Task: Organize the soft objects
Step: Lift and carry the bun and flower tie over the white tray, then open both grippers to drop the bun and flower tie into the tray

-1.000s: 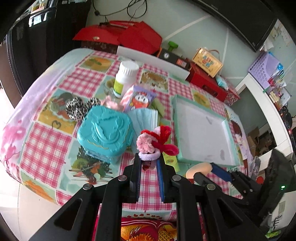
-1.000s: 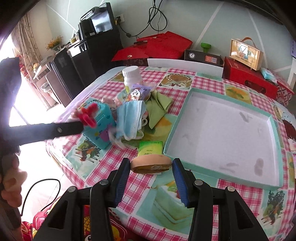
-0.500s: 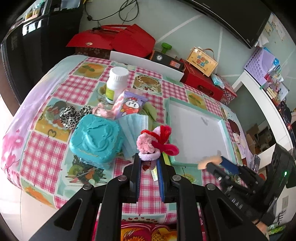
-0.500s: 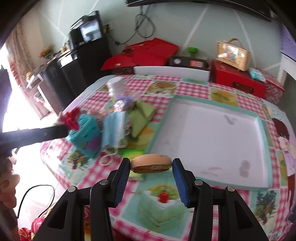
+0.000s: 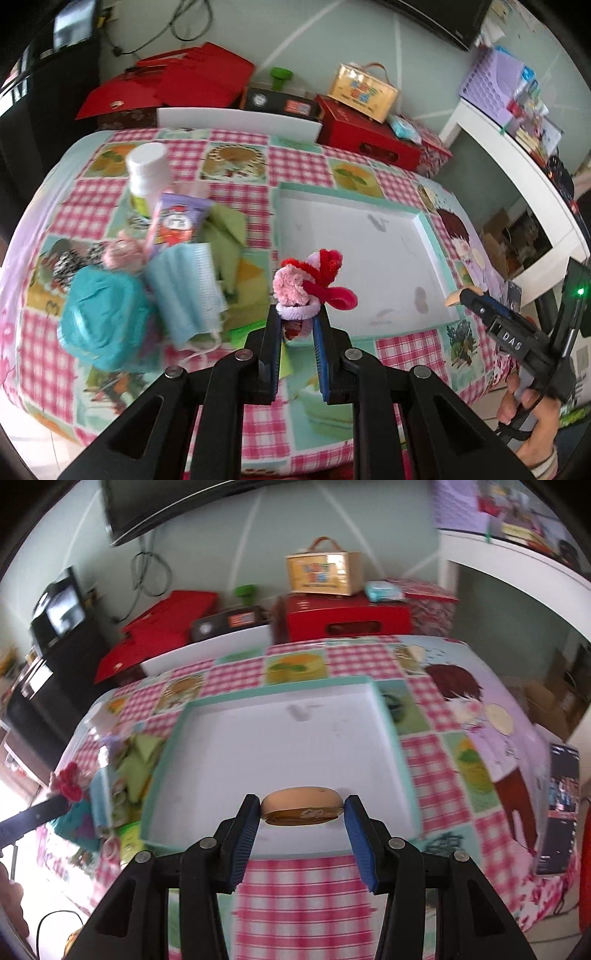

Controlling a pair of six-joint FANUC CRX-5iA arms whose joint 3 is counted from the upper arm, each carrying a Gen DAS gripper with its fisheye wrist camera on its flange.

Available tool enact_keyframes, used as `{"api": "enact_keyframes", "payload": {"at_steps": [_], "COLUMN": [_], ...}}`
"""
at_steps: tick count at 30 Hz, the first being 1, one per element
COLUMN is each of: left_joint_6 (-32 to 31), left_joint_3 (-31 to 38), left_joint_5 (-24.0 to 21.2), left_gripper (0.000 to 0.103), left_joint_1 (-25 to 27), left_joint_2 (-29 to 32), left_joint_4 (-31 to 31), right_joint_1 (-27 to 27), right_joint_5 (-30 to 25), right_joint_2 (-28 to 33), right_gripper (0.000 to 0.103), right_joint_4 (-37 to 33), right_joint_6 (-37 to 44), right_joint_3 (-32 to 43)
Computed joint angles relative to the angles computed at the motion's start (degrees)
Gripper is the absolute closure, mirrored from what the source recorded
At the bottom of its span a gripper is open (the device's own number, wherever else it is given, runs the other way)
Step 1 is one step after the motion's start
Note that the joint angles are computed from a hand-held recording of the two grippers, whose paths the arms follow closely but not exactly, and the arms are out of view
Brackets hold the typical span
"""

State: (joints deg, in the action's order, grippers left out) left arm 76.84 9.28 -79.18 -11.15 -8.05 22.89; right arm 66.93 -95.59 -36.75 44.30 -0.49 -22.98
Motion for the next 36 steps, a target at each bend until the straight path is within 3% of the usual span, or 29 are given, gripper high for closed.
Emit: {"api": "enact_keyframes", "payload": {"at_steps": [7,15,32,34,36], "left_joint_6": [1.4,4.6,7.2,7.1,6.7], "left_joint_3": [3.4,8.0,10.5,10.6,10.6], "left_joint_5": [-0.2,-1.4,-2.1,-2.3,-2.4], "left_gripper": [0.086,0.086,0.086,0.084,0.065], "left_joint_1": [-5.2,-9.3,-11.8,-11.9,-11.9], "left_joint_2": [4.2,9.6,14.4,14.8,15.1], "left_joint_4": [-3.6,-7.1,-9.2,-9.3,-9.0], "right_joint_1": [-4.3,-12.8,-23.0,-23.6,-24.0], "right_joint_5": [1.1,5.9,11.2,11.4,11.4], "right_joint_2": [-1.2,1.5,5.2,5.6,5.9], "right_gripper": [0.053,0.053,0.052,0.052,0.049], "right_joint_4": [-2.7,-7.2,-13.5,-14.0,-14.3], "right_joint_6": [0.7,7.3,15.3,16.0,16.5], "right_joint_3": [-0.6,1.0,2.7,2.8,2.9]}}
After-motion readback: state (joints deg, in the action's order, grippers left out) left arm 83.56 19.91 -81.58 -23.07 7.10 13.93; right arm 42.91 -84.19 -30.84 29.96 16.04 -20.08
